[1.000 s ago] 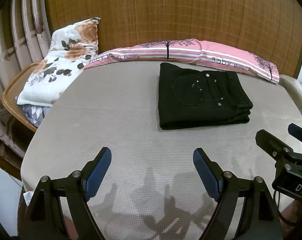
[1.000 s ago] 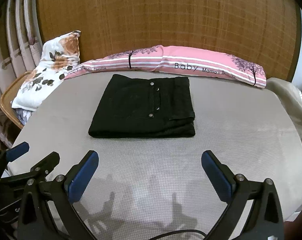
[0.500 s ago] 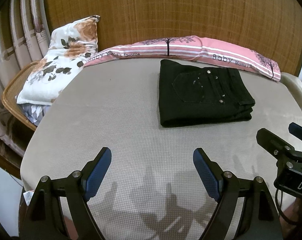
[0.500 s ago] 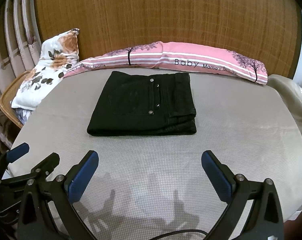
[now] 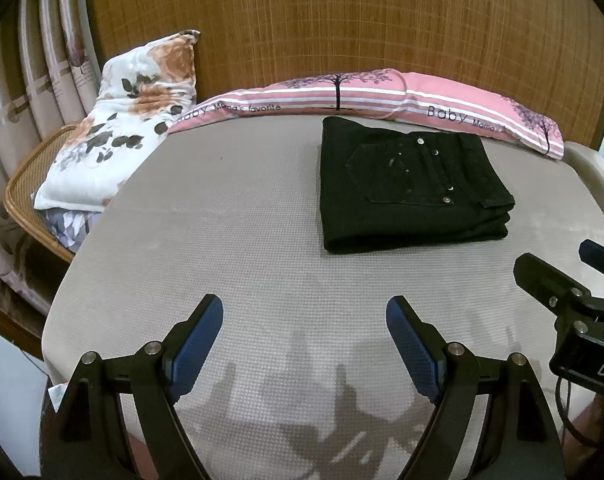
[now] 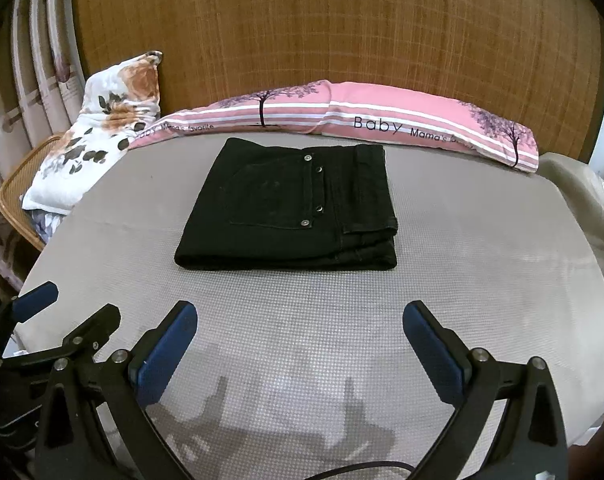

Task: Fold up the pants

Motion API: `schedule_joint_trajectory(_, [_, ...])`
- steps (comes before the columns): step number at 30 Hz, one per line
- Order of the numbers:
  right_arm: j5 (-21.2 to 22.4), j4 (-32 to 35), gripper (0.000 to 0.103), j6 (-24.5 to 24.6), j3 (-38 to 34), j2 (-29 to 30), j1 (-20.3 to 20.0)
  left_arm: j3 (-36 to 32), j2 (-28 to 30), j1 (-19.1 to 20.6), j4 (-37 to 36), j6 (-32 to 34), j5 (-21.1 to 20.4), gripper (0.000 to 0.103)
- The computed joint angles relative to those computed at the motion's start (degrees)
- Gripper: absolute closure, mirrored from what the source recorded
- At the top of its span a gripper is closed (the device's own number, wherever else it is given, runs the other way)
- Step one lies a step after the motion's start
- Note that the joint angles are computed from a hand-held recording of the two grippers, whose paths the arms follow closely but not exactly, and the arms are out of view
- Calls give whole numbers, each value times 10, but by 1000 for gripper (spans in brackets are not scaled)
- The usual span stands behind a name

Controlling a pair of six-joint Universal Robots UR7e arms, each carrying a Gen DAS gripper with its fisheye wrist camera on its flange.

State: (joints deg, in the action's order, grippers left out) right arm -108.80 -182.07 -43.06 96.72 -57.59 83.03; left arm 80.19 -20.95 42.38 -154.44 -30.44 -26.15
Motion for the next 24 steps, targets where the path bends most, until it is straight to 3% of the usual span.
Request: schedule_joint_trajectory(24, [-10,17,1,5,-18,10,-2,-14,4,15,-25,46,-14,19])
